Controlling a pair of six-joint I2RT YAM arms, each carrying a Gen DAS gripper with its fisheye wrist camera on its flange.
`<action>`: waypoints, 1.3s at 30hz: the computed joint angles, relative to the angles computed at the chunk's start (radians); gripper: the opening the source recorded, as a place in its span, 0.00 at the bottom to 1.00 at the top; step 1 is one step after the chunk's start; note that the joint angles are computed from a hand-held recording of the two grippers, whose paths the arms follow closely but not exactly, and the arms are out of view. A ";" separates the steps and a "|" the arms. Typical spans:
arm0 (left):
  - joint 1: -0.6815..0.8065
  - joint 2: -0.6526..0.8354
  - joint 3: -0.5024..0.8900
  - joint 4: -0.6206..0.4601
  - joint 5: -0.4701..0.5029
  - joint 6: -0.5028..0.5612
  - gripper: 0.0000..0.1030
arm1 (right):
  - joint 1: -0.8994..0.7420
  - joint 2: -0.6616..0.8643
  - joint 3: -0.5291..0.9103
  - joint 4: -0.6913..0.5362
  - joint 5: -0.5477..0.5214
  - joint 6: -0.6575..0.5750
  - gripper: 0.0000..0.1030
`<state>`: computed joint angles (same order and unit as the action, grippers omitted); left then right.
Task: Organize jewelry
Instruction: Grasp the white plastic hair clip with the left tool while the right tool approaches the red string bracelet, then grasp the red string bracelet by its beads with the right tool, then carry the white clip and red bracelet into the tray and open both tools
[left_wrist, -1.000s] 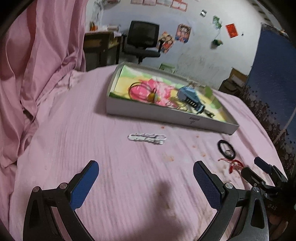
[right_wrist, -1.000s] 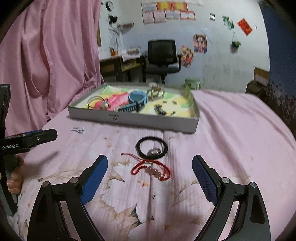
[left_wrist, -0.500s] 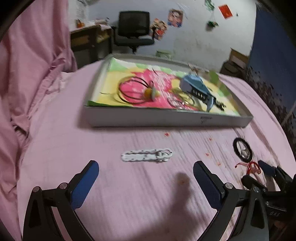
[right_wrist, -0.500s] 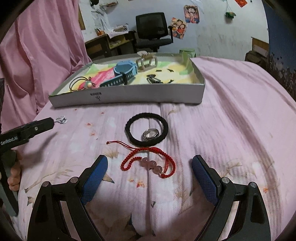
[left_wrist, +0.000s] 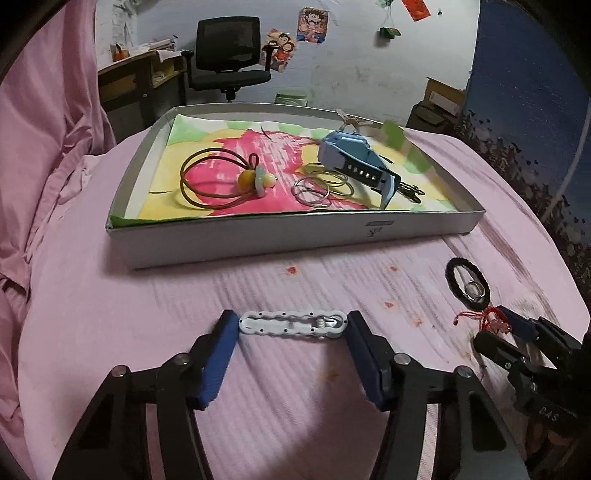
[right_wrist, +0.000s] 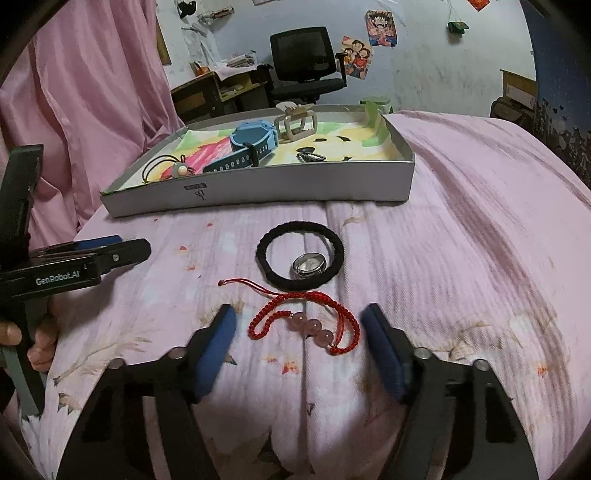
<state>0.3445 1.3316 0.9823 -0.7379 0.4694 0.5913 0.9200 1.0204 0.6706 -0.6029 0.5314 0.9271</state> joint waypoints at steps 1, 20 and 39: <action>0.002 0.004 0.003 -0.003 0.006 0.003 0.56 | 0.005 -0.008 -0.005 0.004 0.004 0.003 0.50; 0.062 -0.160 -0.102 -0.109 0.124 0.221 0.56 | 0.067 -0.065 -0.059 0.033 0.050 0.055 0.13; 0.104 -0.272 -0.167 -0.183 0.160 0.339 0.56 | 0.162 -0.104 -0.077 0.039 0.158 0.072 0.08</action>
<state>0.4485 1.0593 0.8151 -0.9208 0.6294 0.9307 1.0818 0.9160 0.5940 -0.5636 0.6891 0.9988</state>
